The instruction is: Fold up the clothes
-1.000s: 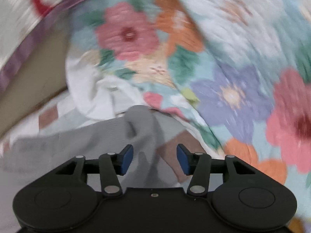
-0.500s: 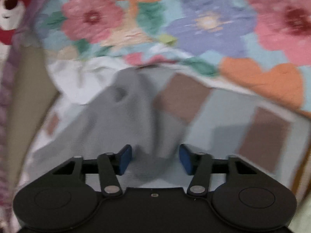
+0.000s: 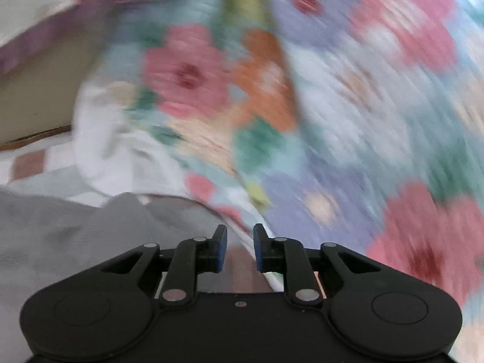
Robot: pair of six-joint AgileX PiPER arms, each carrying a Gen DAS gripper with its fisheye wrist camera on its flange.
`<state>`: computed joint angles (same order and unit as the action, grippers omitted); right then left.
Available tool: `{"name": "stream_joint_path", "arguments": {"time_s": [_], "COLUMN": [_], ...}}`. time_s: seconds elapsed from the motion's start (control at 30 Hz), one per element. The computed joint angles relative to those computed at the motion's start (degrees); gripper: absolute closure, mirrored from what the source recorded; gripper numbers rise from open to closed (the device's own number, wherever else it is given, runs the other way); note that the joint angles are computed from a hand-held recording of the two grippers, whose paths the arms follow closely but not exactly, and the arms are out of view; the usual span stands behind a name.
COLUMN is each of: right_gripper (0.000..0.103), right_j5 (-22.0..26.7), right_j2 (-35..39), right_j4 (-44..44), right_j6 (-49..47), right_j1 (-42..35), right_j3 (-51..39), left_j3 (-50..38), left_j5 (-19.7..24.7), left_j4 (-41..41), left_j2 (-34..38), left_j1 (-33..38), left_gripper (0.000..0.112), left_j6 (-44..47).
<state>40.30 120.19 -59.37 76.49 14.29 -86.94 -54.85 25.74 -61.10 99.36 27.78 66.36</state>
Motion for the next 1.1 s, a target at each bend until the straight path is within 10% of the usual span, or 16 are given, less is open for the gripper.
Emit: {"name": "stream_joint_path", "arguments": {"time_s": [0.27,0.6,0.73,0.9,1.1], "right_gripper": [0.068,0.054,0.095,0.096,0.083], "right_j5": [-3.4,-23.4,-28.4,-23.1,-5.1], "right_j2": [-12.0,-39.0,-45.6,-54.9,-74.3], "right_j4": [23.5,48.7,60.6,48.7,32.5], "right_j6": [-18.0,-49.1,-59.3,-48.1,-27.6], "right_j1": [1.3,6.0,6.5,12.9,26.9], "right_j3": [3.7,38.6,48.3,55.0,63.1], "left_j3": [1.7,7.8,9.7,15.6,22.4], "left_j5": [3.8,9.4,12.8,8.3,5.4], "left_j4": [-4.7,6.2,10.1,19.9,33.2], "left_j2": [-0.6,-12.1,-19.0,-30.8,-40.6], "left_j1": [-1.5,-4.5,-5.9,-15.1,-26.5], "left_gripper": [0.043,0.043,0.043,0.043,0.042], "left_j6": [7.2,-0.6,-10.0,-21.5,-39.5]}}
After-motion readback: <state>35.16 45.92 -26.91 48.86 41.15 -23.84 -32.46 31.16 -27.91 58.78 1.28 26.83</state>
